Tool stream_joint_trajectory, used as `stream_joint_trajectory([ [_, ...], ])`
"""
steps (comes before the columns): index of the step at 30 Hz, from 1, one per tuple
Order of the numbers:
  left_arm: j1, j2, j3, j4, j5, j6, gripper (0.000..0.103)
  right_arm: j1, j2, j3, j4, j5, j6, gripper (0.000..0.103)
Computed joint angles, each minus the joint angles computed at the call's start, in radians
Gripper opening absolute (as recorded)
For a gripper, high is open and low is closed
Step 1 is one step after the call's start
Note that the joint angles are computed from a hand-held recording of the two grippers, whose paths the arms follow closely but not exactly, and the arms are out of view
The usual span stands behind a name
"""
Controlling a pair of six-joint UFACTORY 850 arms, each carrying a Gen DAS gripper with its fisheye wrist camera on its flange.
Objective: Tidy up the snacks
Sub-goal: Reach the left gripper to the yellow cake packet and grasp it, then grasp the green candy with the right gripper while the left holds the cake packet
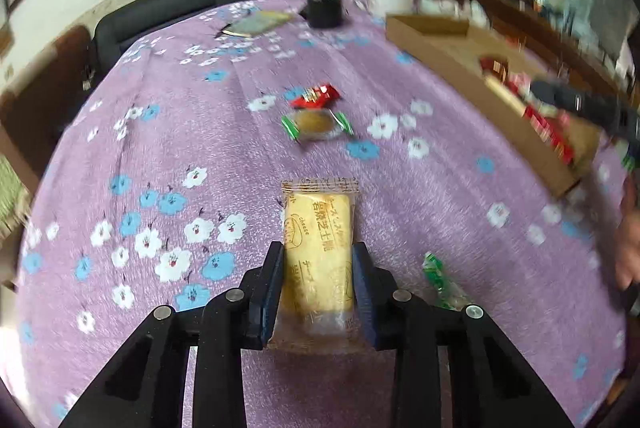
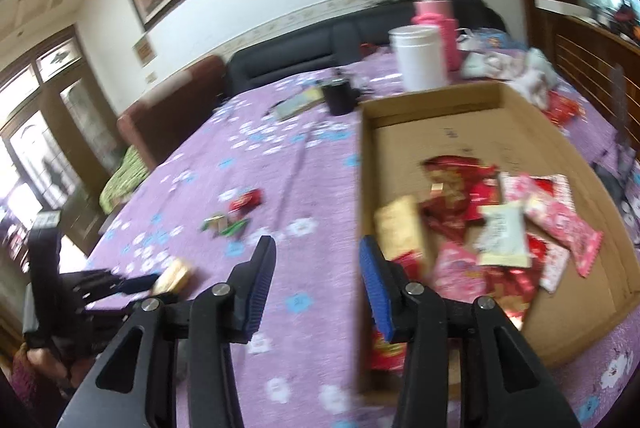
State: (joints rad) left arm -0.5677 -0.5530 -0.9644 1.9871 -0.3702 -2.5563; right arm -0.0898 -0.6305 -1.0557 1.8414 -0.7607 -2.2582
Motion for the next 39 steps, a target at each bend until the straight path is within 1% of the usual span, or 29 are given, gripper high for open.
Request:
stream_joint_trajectory([
  [1,0.004,0.017,0.024,0.063,-0.014,-0.102,0.035,0.008,0.012,0.01,-0.032,0.001,0.015,0.044],
  [2,0.004,0.029,0.041,0.085,-0.043,-0.163,0.035,0.018,0.023,0.018,-0.098,-0.001,0.058,0.044],
  [3,-0.001,0.036,0.054,0.069,-0.083,-0.181,0.035,0.031,0.031,0.024,-0.168,-0.003,0.108,0.046],
  [5,-0.014,0.03,0.052,-0.024,-0.185,-0.165,0.035,0.064,0.043,0.04,-0.281,0.011,0.184,0.046],
  [7,-0.019,0.023,0.054,-0.052,-0.242,-0.194,0.035,0.1,0.047,0.058,-0.366,0.041,0.239,0.046],
  [8,-0.02,0.018,0.05,-0.074,-0.255,-0.181,0.035,0.122,0.05,0.071,-0.399,0.062,0.249,0.046],
  [9,-0.021,0.015,0.049,-0.088,-0.271,-0.166,0.035,0.14,0.053,0.085,-0.409,0.087,0.239,0.046],
  [11,-0.034,0.013,0.052,-0.129,-0.327,-0.139,0.035,0.169,0.06,0.109,-0.372,0.152,0.183,0.046],
  [12,-0.034,0.017,0.058,-0.118,-0.329,-0.153,0.035,0.183,0.061,0.118,-0.336,0.187,0.147,0.046],
  [14,-0.031,0.03,0.078,-0.101,-0.331,-0.182,0.035,0.202,0.055,0.126,-0.281,0.218,0.078,0.046],
  [15,-0.034,0.034,0.084,-0.103,-0.334,-0.186,0.035,0.208,0.059,0.134,-0.24,0.236,0.025,0.041],
  [16,-0.028,0.035,0.086,-0.095,-0.331,-0.191,0.035,0.22,0.067,0.144,-0.206,0.261,-0.026,0.02],
  [17,-0.023,0.039,0.092,-0.084,-0.328,-0.206,0.035,0.225,0.065,0.144,-0.212,0.262,-0.035,0.019],
  [20,-0.021,0.04,0.094,-0.076,-0.323,-0.224,0.035,0.223,0.056,0.117,-0.302,0.24,0.055,0.019],
  [22,-0.02,0.042,0.098,-0.061,-0.322,-0.238,0.035,0.208,0.048,0.083,-0.355,0.195,0.145,0.019],
  [24,-0.019,0.043,0.1,-0.053,-0.323,-0.244,0.035,0.197,0.052,0.049,-0.354,0.159,0.199,0.019],
  [27,-0.021,0.042,0.096,-0.037,-0.316,-0.248,0.035,0.177,0.063,0.007,-0.257,0.122,0.174,0.019],
  [29,-0.026,0.04,0.091,-0.043,-0.316,-0.234,0.035,0.163,0.062,-0.015,-0.155,0.093,0.107,0.019],
  [31,-0.03,0.041,0.082,-0.077,-0.307,-0.203,0.035,0.152,0.051,-0.024,-0.063,0.074,0.022,0.019],
  [32,-0.034,0.043,0.079,-0.096,-0.308,-0.184,0.035,0.139,0.032,-0.039,-0.057,0.053,0.02,0.019],
  [34,-0.043,0.047,0.071,-0.137,-0.307,-0.149,0.035,0.123,-0.013,-0.078,-0.104,0.021,0.087,0.019],
  [36,-0.049,0.05,0.059,-0.163,-0.293,-0.121,0.035,0.116,-0.057,-0.133,-0.226,0.018,0.219,0.019],
  [37,-0.052,0.05,0.049,-0.174,-0.287,-0.112,0.035,0.11,-0.067,-0.147,-0.257,0.004,0.253,0.019],
  [39,-0.056,0.049,0.031,-0.178,-0.277,-0.106,0.035,0.096,-0.067,-0.152,-0.243,-0.019,0.258,0.019],
])
